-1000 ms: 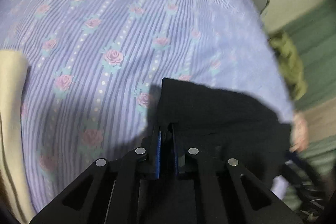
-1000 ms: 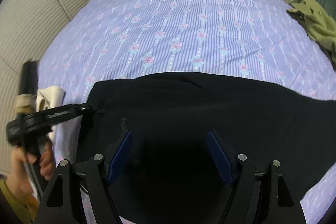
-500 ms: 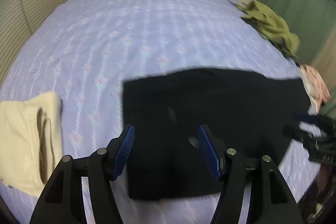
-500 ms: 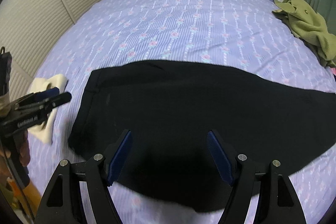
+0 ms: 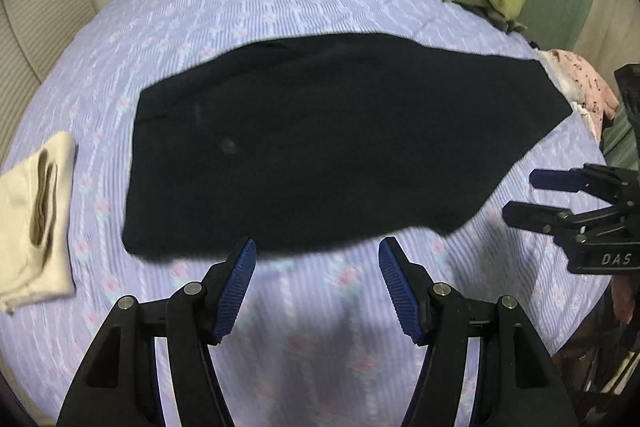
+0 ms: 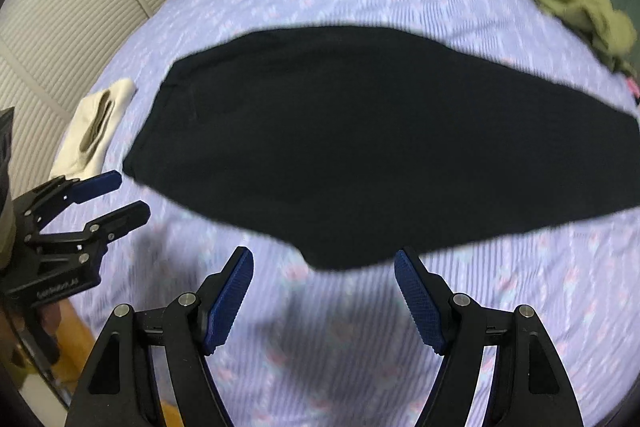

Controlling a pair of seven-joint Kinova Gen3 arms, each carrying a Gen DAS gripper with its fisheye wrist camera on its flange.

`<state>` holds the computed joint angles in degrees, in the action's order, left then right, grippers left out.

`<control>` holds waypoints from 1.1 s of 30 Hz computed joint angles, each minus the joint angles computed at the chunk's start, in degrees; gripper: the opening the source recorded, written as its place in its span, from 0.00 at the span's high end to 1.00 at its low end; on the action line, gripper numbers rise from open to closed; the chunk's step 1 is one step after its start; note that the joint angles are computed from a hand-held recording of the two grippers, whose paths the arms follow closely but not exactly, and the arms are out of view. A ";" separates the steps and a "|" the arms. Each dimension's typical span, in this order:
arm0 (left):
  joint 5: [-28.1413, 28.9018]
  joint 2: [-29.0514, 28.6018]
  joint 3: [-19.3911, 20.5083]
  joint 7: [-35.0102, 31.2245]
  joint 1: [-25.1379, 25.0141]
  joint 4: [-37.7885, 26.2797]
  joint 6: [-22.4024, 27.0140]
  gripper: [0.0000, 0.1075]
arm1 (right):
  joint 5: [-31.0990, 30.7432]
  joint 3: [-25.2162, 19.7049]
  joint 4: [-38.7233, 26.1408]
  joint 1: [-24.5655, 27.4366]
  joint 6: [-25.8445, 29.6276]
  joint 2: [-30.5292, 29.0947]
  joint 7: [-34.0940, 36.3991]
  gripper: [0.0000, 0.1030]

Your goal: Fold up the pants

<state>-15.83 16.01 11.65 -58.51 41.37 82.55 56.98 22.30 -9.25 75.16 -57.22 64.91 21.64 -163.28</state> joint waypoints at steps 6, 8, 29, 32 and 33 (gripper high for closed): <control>-4.67 2.06 -0.41 12.39 6.78 0.95 1.08 0.39 | -0.91 -1.96 12.55 3.14 -13.96 -3.24 0.29 0.29; -5.77 2.91 -0.69 16.29 8.54 0.85 1.42 0.39 | -2.09 -2.48 14.98 4.84 -18.48 -2.70 2.46 0.29; -12.06 4.73 -1.02 30.85 13.81 -2.74 7.14 0.39 | -4.22 1.36 16.40 6.52 -33.37 -0.05 11.36 0.38; -11.58 4.55 -0.68 30.32 13.64 -2.24 6.98 0.39 | -7.67 -0.07 16.57 7.83 -33.37 1.22 14.73 0.43; -11.33 4.51 -0.56 29.85 13.41 -2.10 6.77 0.39 | -8.45 -0.12 16.27 7.82 -32.63 1.64 15.55 0.51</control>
<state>-27.17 20.51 11.09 -28.66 54.78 80.45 63.75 13.85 -9.38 91.43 -49.40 32.28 23.29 -147.72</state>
